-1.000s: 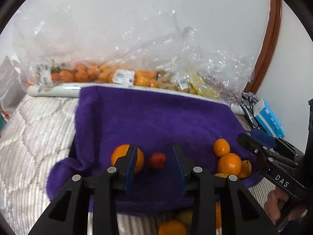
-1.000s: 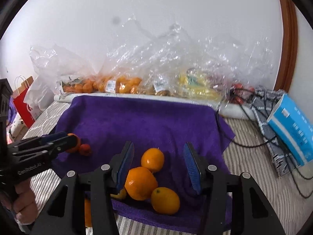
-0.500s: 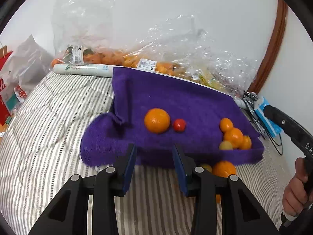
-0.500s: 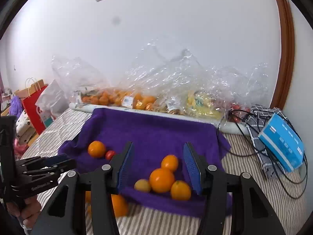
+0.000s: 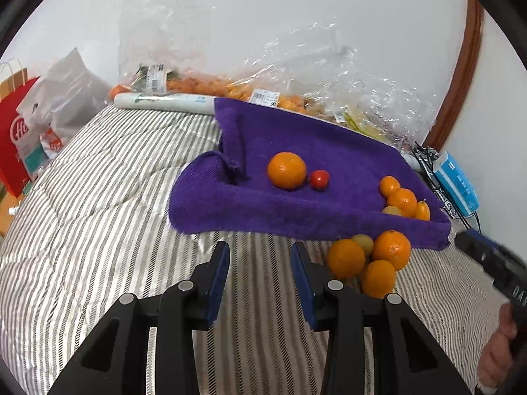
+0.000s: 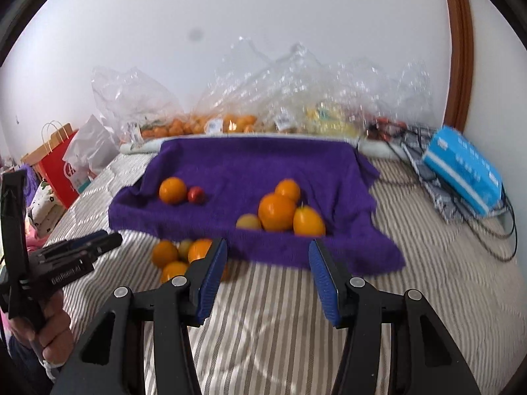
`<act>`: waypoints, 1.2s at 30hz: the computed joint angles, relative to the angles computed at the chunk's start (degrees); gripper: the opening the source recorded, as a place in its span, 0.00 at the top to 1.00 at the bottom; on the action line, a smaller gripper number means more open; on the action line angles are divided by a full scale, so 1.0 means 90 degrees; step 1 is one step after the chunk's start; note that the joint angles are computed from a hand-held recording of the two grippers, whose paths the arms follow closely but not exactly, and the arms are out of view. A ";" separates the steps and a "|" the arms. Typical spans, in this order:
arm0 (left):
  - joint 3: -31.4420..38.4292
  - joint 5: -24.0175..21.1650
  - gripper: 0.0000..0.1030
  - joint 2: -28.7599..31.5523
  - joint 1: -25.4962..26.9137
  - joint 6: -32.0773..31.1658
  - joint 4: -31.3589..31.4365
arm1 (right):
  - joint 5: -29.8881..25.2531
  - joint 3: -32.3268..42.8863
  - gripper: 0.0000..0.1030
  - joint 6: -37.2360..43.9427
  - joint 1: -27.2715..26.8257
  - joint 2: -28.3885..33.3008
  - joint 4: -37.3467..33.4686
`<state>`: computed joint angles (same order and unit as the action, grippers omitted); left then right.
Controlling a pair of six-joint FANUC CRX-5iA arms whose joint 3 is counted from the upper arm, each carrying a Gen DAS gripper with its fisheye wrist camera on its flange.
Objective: Organize fruits
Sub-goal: 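Pull both open tools back from the towel toward the remaining fruit, then close the right tool on a large orange while the left tool reaches another orange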
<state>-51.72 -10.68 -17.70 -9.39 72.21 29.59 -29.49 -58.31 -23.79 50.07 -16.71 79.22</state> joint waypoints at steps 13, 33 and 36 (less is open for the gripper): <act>-0.0055 0.0060 0.65 0.0122 0.0011 -0.0180 0.0346 | 0.1329 0.0277 0.54 -0.0370 -0.0537 0.0697 0.0731; -0.0321 0.0364 0.65 0.0175 -0.0281 -0.1199 0.1555 | 0.1699 0.0870 0.59 0.0155 -0.0781 0.1612 -0.0061; -0.0326 0.0405 0.65 0.0165 -0.0308 -0.1202 0.1532 | 0.1721 0.0873 0.61 0.0262 -0.0781 0.1613 -0.0184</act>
